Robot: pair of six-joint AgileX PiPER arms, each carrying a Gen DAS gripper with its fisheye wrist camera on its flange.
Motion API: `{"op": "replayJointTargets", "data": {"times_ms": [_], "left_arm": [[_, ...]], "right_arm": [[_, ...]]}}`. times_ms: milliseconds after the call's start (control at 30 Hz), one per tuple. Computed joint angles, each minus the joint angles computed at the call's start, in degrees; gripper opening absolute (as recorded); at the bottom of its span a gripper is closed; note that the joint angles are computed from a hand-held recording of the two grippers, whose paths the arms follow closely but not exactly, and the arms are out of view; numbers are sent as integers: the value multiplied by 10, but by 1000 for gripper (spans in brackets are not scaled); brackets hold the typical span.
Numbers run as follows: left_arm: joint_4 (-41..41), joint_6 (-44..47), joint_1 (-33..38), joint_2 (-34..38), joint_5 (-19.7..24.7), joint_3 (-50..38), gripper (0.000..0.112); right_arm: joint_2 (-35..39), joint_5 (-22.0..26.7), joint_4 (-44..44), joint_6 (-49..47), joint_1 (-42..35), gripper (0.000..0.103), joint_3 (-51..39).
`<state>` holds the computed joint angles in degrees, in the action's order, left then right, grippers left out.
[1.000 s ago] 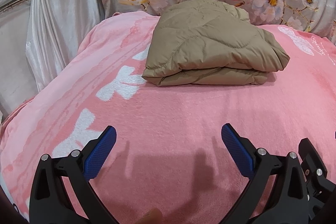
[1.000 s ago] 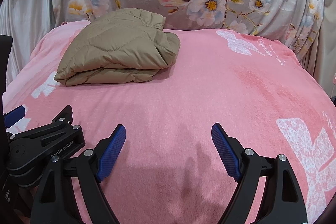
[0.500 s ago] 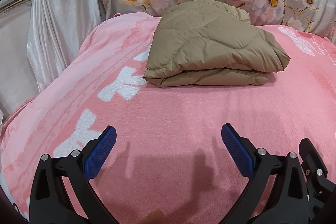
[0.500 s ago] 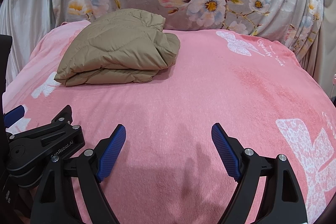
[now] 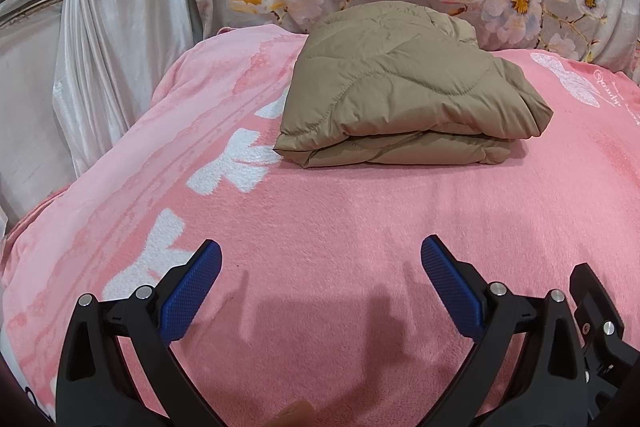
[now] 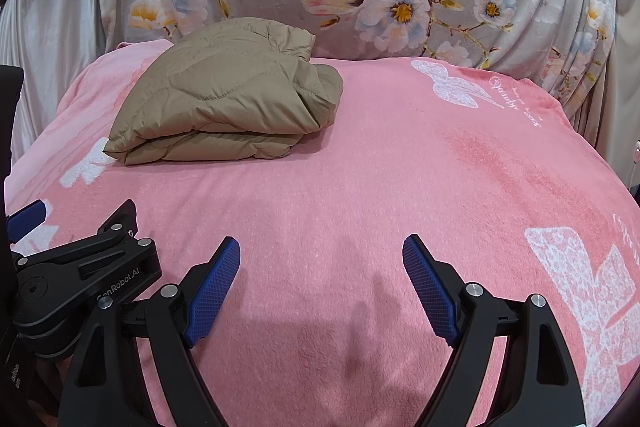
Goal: Fold large clothes
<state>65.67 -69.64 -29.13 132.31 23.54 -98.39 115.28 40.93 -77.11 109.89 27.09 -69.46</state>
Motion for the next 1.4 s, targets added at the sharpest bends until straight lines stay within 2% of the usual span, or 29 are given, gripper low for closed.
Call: {"op": "replayJointTargets", "data": {"times_ms": [900, 1400], "left_arm": [[5, -7, 1, -8, -6, 7, 97], [78, -88, -7, -14, -8, 26, 95]], "right_arm": [[2, 4, -1, 3, 2, 82, -2], [-2, 6, -4, 3, 2, 82, -1]]}}
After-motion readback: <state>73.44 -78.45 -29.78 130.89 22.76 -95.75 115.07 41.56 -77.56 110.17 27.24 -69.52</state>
